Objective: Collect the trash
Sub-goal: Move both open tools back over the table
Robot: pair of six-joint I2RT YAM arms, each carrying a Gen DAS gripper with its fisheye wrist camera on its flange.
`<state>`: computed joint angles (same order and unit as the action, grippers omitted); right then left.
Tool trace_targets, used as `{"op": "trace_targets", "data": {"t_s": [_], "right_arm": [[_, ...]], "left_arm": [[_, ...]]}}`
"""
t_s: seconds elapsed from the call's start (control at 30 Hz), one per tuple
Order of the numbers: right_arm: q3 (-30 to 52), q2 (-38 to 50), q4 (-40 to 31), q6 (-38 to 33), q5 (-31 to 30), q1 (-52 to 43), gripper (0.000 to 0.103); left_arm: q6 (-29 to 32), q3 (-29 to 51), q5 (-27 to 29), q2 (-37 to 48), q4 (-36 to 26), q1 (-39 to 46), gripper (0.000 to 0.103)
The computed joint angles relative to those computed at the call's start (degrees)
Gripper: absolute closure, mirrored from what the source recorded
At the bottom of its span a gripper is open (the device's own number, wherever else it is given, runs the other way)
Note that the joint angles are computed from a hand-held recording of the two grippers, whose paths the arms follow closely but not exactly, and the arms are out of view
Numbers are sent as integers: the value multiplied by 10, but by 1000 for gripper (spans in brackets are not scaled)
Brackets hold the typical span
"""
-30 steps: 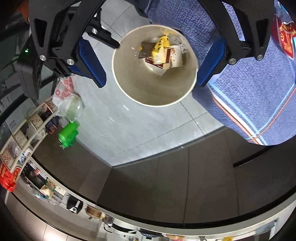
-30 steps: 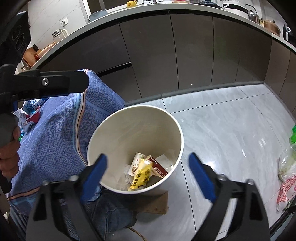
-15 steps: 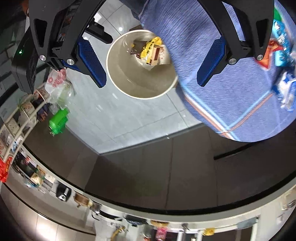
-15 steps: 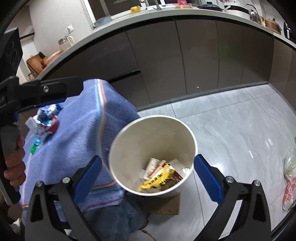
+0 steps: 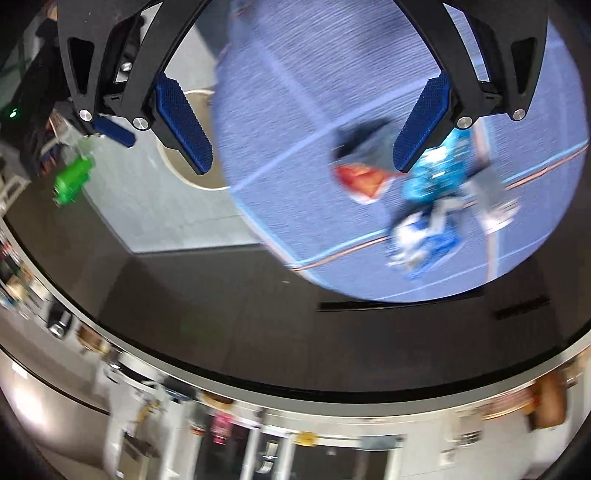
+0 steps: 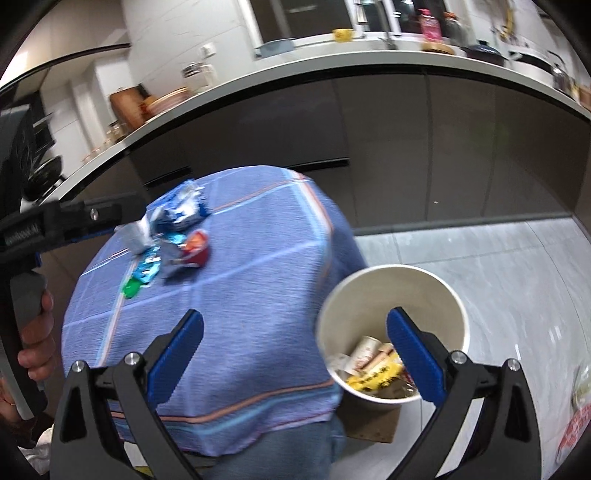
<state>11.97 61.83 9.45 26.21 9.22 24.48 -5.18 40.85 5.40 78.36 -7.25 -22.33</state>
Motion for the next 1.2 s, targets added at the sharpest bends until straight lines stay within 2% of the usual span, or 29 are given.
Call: {"op": "trace_targets", "data": {"t_s": [0.17,0.47,0.77,1.07,1.2], "right_arm": [[58,58,3,22,37,89,3],[177,192,10,22,34,148,4],[281,316,10,25,-13,113,4],[380,440,8,32,-51,84,8],[404,474,13,37,-63,76,16]], "left_arm": [[37,-51,23,-67,-34,119,8],[121,-72,126,-70,-56,286,9],[163,-44,195,28,-42,349,9],[179,-8,187,92,-18,334,9],[180,7,180,119,-10,322,9]]}}
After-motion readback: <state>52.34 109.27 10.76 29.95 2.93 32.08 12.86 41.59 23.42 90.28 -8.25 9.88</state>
